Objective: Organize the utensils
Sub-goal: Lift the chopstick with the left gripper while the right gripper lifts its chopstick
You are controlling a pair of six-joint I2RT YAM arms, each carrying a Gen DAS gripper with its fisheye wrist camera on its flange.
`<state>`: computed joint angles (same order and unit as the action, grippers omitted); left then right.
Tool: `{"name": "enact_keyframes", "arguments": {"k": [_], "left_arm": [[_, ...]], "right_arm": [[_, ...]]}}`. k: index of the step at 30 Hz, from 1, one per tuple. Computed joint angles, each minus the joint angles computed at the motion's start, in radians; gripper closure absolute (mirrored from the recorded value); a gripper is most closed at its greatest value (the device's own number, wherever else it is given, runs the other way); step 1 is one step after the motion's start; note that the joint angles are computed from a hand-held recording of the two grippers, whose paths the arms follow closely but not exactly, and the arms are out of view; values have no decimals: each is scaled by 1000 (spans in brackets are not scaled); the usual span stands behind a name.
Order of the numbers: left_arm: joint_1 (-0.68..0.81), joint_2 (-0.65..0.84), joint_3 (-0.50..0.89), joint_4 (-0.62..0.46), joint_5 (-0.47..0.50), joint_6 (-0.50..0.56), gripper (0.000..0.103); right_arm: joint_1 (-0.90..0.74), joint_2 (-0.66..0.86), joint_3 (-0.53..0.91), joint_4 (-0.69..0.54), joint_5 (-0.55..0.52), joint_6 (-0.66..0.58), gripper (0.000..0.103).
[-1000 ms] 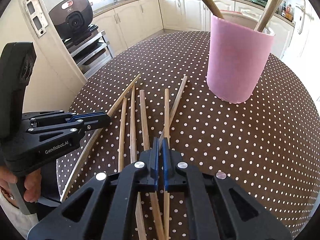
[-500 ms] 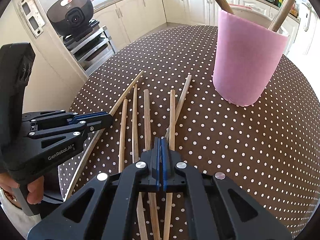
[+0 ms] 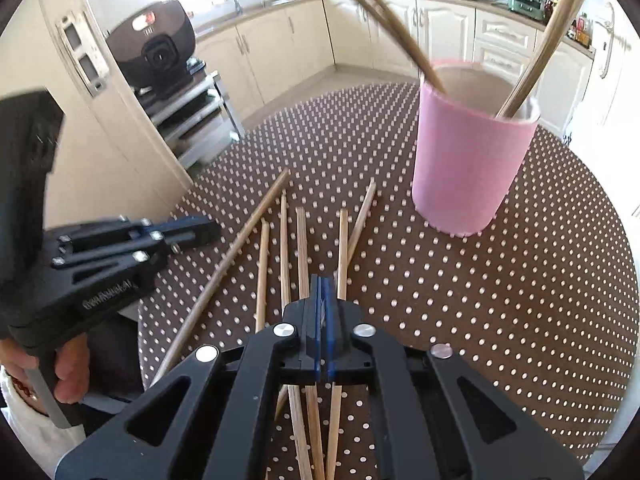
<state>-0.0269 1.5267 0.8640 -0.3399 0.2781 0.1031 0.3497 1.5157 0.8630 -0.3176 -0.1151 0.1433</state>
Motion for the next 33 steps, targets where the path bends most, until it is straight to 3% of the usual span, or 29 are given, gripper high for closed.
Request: {"name": "enact_keyframes", "arguments": {"k": [19, 21, 26, 33], "left_arm": [[30, 195, 127, -90, 13, 38, 95], [27, 200, 138, -97, 5, 36, 91], [22, 203, 151, -85, -3, 26, 59], [13, 243, 176, -86, -44, 29, 59]], "right_arm": [[-32, 185, 95, -22, -60, 14, 100], [-34, 182, 95, -21, -69, 19, 100], [-33, 147, 91, -32, -42, 5, 99], [-37, 179, 122, -66, 8, -17, 94]]}}
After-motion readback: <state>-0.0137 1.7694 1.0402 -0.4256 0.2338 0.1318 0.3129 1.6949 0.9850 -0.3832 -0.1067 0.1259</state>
